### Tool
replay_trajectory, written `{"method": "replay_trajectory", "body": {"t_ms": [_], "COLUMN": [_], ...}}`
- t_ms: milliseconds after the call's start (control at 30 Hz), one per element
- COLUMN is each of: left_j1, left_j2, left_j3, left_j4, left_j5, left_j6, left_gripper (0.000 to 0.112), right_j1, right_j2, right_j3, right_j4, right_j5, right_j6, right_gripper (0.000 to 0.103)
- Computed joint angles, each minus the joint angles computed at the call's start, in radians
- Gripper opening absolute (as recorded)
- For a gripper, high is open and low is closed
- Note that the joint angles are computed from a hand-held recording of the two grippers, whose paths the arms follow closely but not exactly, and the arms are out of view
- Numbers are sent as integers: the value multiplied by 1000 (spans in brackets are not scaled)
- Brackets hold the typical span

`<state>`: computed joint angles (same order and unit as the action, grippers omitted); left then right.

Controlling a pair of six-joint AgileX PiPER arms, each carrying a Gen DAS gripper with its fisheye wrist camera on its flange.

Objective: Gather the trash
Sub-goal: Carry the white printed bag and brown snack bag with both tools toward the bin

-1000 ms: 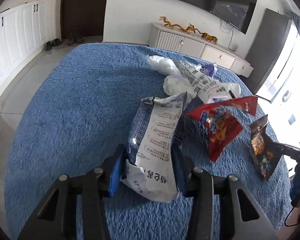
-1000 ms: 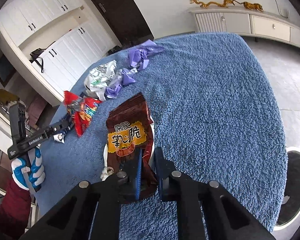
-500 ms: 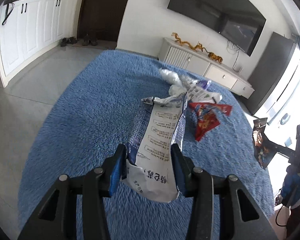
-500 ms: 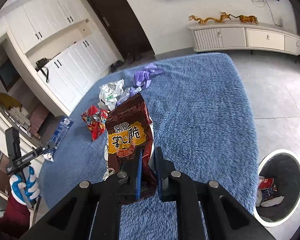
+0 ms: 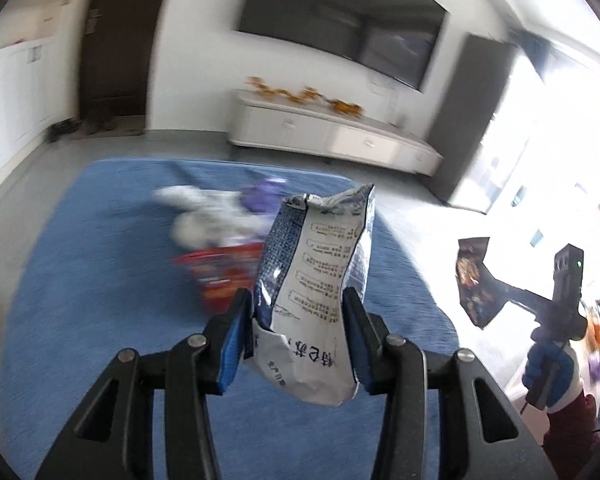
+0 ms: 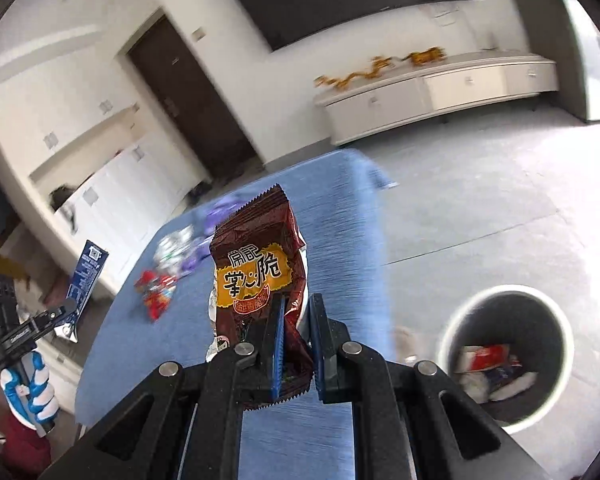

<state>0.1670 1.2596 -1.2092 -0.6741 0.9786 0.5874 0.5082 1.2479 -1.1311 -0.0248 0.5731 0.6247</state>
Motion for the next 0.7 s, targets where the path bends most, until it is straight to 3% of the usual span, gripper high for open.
{"method": "replay_trajectory", "body": {"t_ms": [133,300,467,700], "left_j1": [-331,-628,-823,-982], "left_j2": [100,292,525,835], "left_j3": [-86,-251,-484,-885], "left_j4": [152,307,433,590], "left_j5": [-93,-121,-88,71], "left_j6": [-197,-391,-539,-725], "left_gripper": [43,43,43,43], "right_j1": [-172,-439,-636,-772], "right_j2": [-129,-229,-216,-111], "right_j3": [125,256,333,386], "right_j4": [82,265,432,591], "right_j5": [11,43,55,24], "right_j6": [-95,-313,-519,-707], "right_gripper": [12,12,12,12]}}
